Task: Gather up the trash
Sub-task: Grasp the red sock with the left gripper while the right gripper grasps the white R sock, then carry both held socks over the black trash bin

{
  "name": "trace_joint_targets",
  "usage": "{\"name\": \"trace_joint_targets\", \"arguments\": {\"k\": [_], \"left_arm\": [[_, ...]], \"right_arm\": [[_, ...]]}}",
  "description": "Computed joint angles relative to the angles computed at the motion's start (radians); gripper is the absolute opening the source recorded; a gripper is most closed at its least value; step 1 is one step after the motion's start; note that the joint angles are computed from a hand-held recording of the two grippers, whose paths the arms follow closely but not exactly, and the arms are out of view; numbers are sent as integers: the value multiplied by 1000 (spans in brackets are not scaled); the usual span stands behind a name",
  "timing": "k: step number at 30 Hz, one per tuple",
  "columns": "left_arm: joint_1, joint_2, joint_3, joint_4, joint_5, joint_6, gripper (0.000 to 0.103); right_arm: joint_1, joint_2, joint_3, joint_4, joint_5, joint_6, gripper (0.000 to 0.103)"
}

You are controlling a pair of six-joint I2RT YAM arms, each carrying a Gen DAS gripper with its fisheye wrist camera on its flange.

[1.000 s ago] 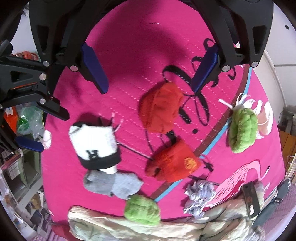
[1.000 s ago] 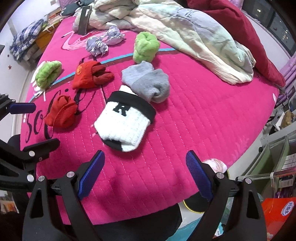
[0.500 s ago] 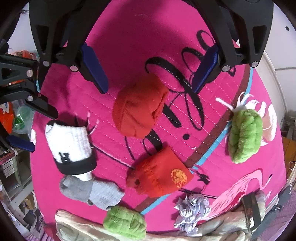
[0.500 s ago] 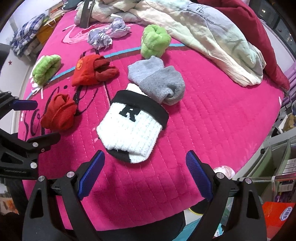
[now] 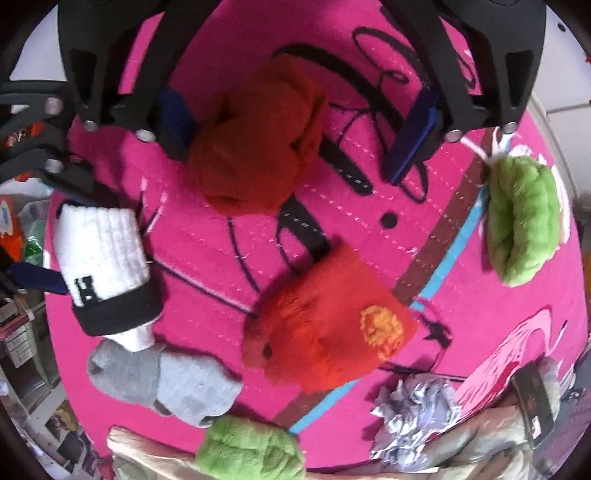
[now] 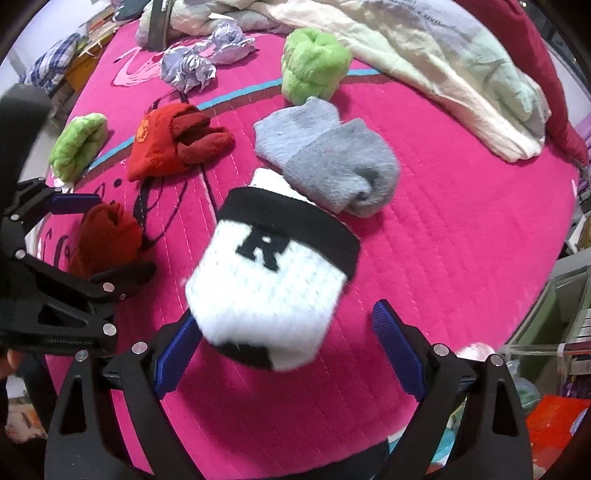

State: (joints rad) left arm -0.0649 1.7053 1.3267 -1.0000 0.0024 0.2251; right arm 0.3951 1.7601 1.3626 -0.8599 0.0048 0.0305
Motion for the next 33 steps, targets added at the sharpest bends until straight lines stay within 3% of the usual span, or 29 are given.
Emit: {"name": "trace_joint_targets", "arguments": {"k": [1, 3, 6, 14, 15, 17, 20, 33], "left_arm": [[3, -1, 5, -3, 12, 8, 78], [6, -4, 11, -4, 35, 21, 58], [-2, -7, 21, -19, 44, 18, 48], [-7, -40, 22, -56, 46, -5, 44], [-1, -49, 22, -67, 45, -4, 44], [25, -67, 8, -74, 45, 19, 44], [36, -77, 6, -89, 41, 19, 44], [-148, -207, -9, -162, -13, -69, 44]], "right_arm": [[2, 14, 8, 2, -4, 3, 86], [8, 28, 19, -1, -5, 4, 86], [15, 32, 28, -1, 1, -1, 86], [20, 76, 56, 19, 2, 3, 83], [25, 70, 46, 45, 4, -5, 79], [38, 64, 45, 53, 5, -46, 49], [44, 40, 39, 47, -4, -69, 36], [-57, -227, -150, 10, -33, -140, 34]]}}
